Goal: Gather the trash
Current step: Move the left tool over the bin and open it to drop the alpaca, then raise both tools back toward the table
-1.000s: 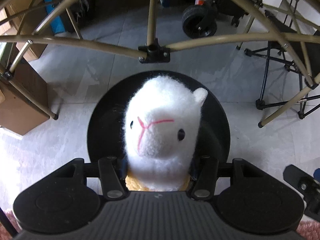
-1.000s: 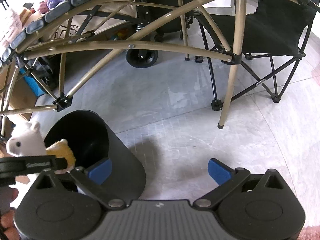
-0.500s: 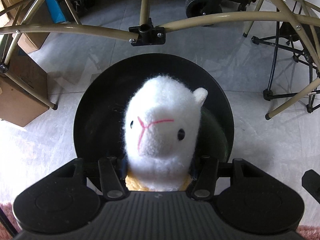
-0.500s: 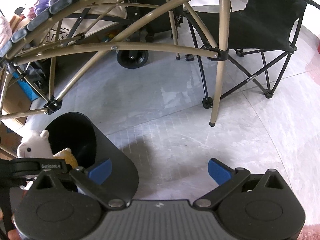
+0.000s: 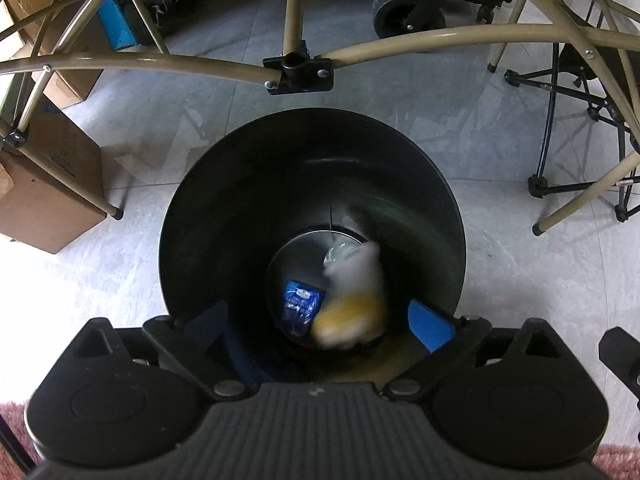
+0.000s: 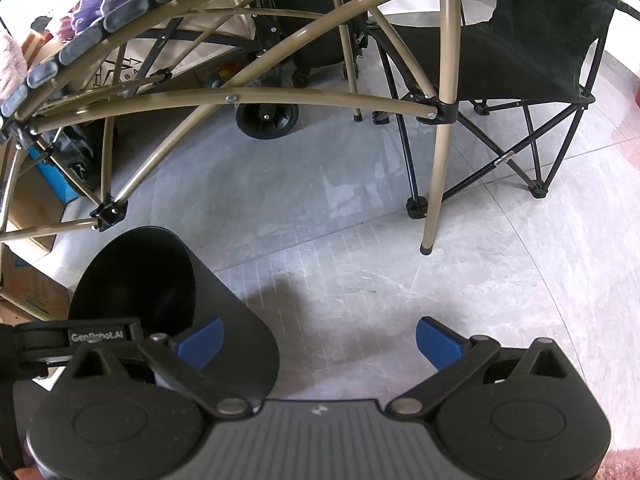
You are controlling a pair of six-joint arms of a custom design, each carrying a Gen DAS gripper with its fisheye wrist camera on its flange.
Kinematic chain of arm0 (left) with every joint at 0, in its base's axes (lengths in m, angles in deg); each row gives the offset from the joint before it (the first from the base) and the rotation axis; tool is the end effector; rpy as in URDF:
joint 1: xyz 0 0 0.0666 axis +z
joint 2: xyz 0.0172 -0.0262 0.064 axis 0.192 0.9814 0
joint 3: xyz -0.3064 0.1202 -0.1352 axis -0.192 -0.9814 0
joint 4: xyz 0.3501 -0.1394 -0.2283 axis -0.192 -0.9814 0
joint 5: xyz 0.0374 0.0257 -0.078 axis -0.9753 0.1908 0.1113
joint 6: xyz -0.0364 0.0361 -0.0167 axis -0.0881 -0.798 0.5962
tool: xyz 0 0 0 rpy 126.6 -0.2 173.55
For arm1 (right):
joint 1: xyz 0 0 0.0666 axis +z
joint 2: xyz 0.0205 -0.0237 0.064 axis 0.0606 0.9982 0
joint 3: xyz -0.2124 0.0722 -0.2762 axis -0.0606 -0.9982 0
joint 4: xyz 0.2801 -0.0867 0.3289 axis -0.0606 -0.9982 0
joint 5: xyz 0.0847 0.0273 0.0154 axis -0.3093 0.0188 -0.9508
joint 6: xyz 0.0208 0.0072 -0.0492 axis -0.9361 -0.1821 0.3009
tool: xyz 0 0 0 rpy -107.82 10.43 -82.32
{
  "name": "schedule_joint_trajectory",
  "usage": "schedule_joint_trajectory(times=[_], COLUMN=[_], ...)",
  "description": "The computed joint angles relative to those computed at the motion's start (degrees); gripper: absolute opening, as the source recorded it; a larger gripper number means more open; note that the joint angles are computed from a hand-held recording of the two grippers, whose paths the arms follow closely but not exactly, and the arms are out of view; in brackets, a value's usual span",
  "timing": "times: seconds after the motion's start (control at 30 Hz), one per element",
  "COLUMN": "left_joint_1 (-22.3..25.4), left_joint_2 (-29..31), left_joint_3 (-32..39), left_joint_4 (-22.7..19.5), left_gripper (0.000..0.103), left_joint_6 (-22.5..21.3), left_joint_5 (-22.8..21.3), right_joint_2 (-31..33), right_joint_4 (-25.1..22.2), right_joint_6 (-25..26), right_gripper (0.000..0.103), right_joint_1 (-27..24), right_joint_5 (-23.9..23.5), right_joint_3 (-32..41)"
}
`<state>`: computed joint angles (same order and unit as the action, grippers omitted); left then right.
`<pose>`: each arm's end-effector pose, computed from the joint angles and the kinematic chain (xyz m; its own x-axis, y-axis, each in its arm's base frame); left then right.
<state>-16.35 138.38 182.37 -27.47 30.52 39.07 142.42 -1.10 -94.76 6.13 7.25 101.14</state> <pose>0.5523 -0.2773 0.4329 -0.9393 -0.1890 -0.2863 -0.2198 0.9723 0.0790 0.5091 0.0272 0.4455 -0.8721 0.1537 -0.4646 0.0693 0.9786 0.1937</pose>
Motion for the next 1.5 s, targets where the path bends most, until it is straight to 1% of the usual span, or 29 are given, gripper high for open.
schedule_joint_trajectory(times=[0.7,1.0,1.2,1.37,1.5], left_joint_1=[0.01,-0.03,-0.57,-0.97,-1.00], left_joint_2=[-0.78,-2.41,-5.07,-7.33,-10.02], left_joint_3=[-0.39,-1.05,-2.32,-3.43,-5.13], left_joint_4=[-0.01,0.84,2.97,4.90,7.63], left_gripper=[0.101,0.101,0.101,0.101,0.102], left_joint_6=[-0.05,-0.31,-1.30,-1.98,-2.42], left_joint_5=[0.30,0.27,-1.70,-4.15,-5.83], right_joint_2=[-0.07,-0.14,-1.42,-3.65,-5.54], right_joint_4=[0.03,0.44,2.41,5.77,9.03], right_joint_6=[-0.11,0.00,0.53,1.17,1.70], right_gripper=[0.103,0.103,0.103,0.103,0.103], right_joint_1=[0.20,0.50,0.07,-0.45,-1.08], right_joint_5=[0.03,-0.15,-1.35,-1.90,-3.14], right_joint_3=[0.03,0.58,0.14,-0.72,-1.52])
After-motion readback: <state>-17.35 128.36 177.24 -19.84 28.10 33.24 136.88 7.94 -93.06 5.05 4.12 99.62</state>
